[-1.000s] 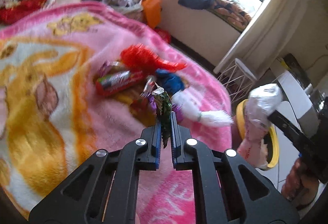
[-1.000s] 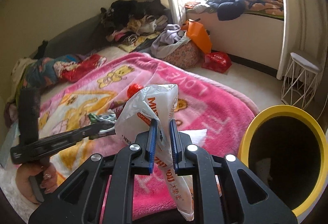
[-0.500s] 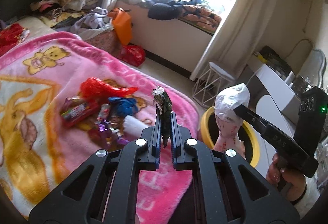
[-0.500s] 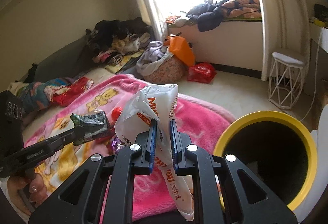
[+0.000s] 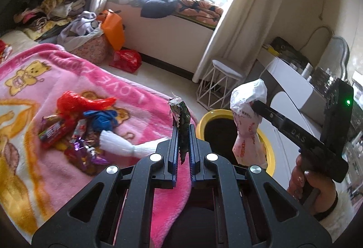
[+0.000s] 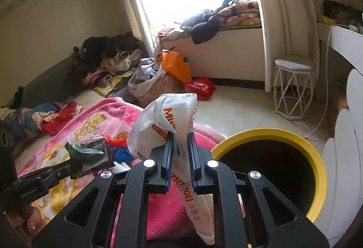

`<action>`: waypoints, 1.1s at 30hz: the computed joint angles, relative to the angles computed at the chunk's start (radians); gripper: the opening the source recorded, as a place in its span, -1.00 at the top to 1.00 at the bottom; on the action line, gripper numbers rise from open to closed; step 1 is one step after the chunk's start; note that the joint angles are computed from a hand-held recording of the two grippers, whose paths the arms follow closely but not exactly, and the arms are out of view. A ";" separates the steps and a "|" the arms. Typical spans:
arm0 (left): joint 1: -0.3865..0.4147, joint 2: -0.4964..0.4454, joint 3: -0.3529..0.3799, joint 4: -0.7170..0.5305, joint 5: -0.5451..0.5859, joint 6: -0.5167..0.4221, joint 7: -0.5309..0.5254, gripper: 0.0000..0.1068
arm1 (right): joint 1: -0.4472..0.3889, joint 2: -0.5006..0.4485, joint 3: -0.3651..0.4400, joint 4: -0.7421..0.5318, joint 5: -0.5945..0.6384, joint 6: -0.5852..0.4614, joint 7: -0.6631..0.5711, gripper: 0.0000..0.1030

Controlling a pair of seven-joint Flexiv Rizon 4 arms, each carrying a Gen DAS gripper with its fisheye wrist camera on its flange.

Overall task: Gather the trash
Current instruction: 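Carry both items over the yellow bin and open both tools to drop them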

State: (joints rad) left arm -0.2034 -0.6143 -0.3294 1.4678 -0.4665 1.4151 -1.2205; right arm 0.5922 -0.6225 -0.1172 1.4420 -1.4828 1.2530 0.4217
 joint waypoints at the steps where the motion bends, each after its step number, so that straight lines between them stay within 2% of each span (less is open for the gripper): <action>1: 0.002 -0.002 -0.006 -0.002 0.002 -0.002 0.008 0.91 | -0.002 0.007 -0.003 0.011 -0.006 -0.003 0.015 0.75; 12: -0.045 -0.053 0.001 -0.074 0.026 -0.062 0.037 0.91 | -0.054 0.053 0.025 0.095 -0.053 -0.046 0.115 0.75; 22: -0.089 -0.116 0.011 -0.165 0.040 -0.137 0.065 0.91 | -0.084 0.062 0.043 0.132 -0.047 -0.072 0.158 0.75; 33: -0.141 -0.198 0.030 -0.277 0.047 -0.243 0.073 0.91 | -0.123 0.054 0.037 0.162 -0.016 -0.051 0.204 0.75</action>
